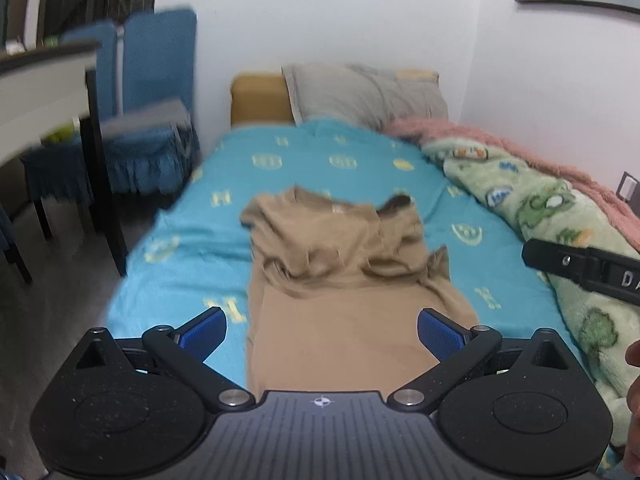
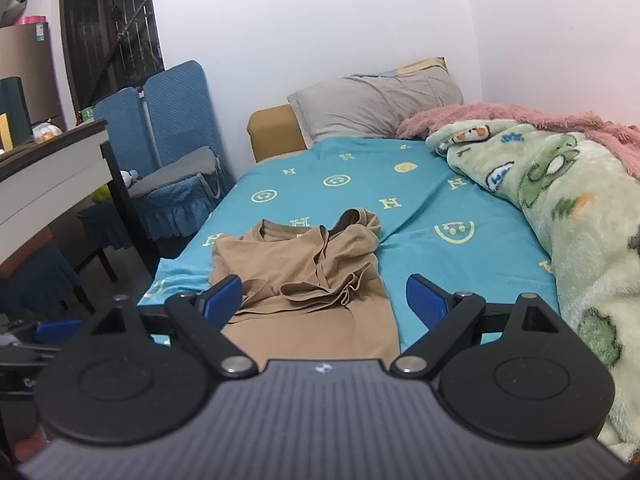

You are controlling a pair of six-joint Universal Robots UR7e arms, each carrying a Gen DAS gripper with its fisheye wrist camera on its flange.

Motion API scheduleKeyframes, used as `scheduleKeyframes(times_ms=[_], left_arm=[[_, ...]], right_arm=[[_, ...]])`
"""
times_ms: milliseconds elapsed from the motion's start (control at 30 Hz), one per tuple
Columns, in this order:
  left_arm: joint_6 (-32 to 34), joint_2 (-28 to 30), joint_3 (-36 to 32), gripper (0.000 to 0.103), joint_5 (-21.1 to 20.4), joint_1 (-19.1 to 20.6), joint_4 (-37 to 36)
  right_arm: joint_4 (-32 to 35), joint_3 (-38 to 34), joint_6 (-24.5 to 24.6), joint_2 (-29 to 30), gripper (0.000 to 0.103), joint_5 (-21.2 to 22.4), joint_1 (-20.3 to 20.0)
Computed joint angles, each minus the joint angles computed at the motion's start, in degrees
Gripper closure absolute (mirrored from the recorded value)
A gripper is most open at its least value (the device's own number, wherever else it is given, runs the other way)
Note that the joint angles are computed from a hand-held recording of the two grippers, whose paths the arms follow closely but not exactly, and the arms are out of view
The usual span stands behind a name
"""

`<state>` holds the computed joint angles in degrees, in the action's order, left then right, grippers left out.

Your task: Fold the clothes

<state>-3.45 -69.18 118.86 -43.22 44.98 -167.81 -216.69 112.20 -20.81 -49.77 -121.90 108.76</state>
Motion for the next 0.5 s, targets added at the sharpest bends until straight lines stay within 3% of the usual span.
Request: scheduleKeyframes(times_ms=[100, 267, 400, 500], left_arm=[[-10.3, -1.5, -3.4, 0.000, -7.5, 3.2, 14.2], [-26.5, -1.1, -8.8, 0.000, -21.7, 10.5, 27.8], [-37.0, 0.4, -10.9, 0.004, -30.5, 15.8, 30.6], [-38.4, 1.0, -10.3, 0.005, -30.0, 16.3, 27.9]], right_arm=[[5.5, 0.8, 7.1, -2.1, 0.013, 1.2, -1.2], [19.5, 4.3, 30.8, -8.4, 0.013, 11.9, -6.7], [25.8, 7.6, 47.2, -10.9, 0.013, 25.5, -12.6], [25.9, 8.6, 54.3, -9.7, 0.013, 29.4, -14.4]])
